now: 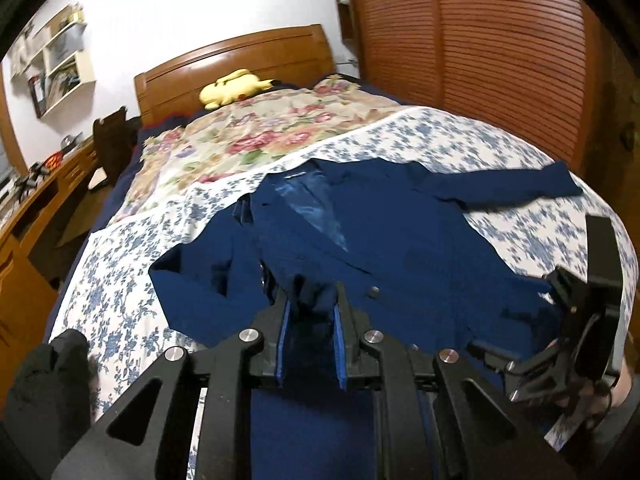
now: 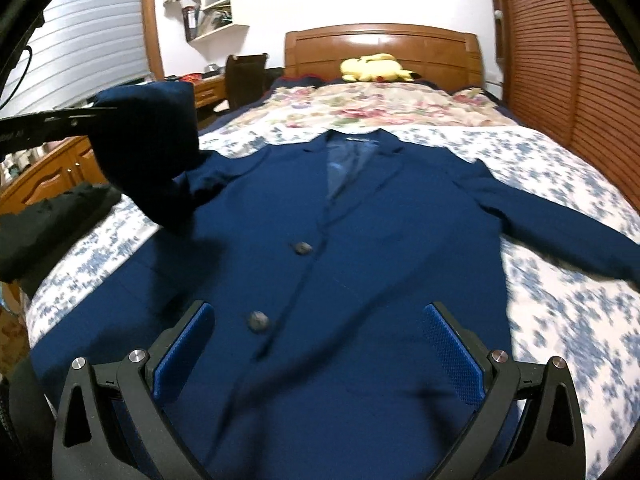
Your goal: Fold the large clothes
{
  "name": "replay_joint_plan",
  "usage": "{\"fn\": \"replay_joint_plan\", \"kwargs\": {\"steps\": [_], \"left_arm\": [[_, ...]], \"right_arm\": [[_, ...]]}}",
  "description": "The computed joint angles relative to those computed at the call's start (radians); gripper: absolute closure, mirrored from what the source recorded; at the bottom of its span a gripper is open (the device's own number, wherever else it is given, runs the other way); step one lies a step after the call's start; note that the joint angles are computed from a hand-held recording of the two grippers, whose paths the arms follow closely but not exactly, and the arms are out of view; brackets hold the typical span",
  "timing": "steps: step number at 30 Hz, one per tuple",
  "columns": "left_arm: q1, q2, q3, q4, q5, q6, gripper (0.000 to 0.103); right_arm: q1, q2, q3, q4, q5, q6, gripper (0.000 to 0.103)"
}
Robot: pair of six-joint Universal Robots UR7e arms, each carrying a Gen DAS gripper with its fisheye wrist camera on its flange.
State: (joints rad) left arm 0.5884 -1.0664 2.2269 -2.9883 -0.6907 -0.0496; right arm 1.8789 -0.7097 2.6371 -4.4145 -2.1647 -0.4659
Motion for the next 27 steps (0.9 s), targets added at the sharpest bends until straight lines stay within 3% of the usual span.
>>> {"fn": "replay_joint_plan", "kwargs": {"steps": [6,12,15,17,19,25,27], "left_arm": [[-0.035,-0.020,0.080,-0.086,-0.050,0.009,0.068],[-0.096,-0.060,0.179,-0.161,0.005,-0.012,0.061],[-0.122,-0.095,0.244,-0.191,0.020,-0.051,0.051],[-0.129,-0.127,0.284,-0.200,0.015,-0.082,0.037],[-0.143,-0.161,0.331,-0.207,0.012,-0.120,0.030],[-0.167,-0.214,0.421,-0.208,0.053,-0.206,0.028],[-0.174,-0.219,0.450,-0.216,0.064,-0.227,0.028]], "right_arm": [[0.066,-0.009,0.029,0.025,-0.098,0.092,0.000],[0.131,-0.053,0.022,0.110,-0.136,0.167,0.000],[0.140,-0.052,0.025,0.114,-0.121,0.183,0.000],[0.136,-0.054,0.015,0.135,-0.098,0.187,0.000],[0.137,-0.040,-0.008,0.158,-0.087,0.187,0.000],[0.123,0.001,-0.067,0.224,-0.018,0.139,0.004],[0.111,0.007,-0.082,0.263,0.013,0.129,0.015]]}}
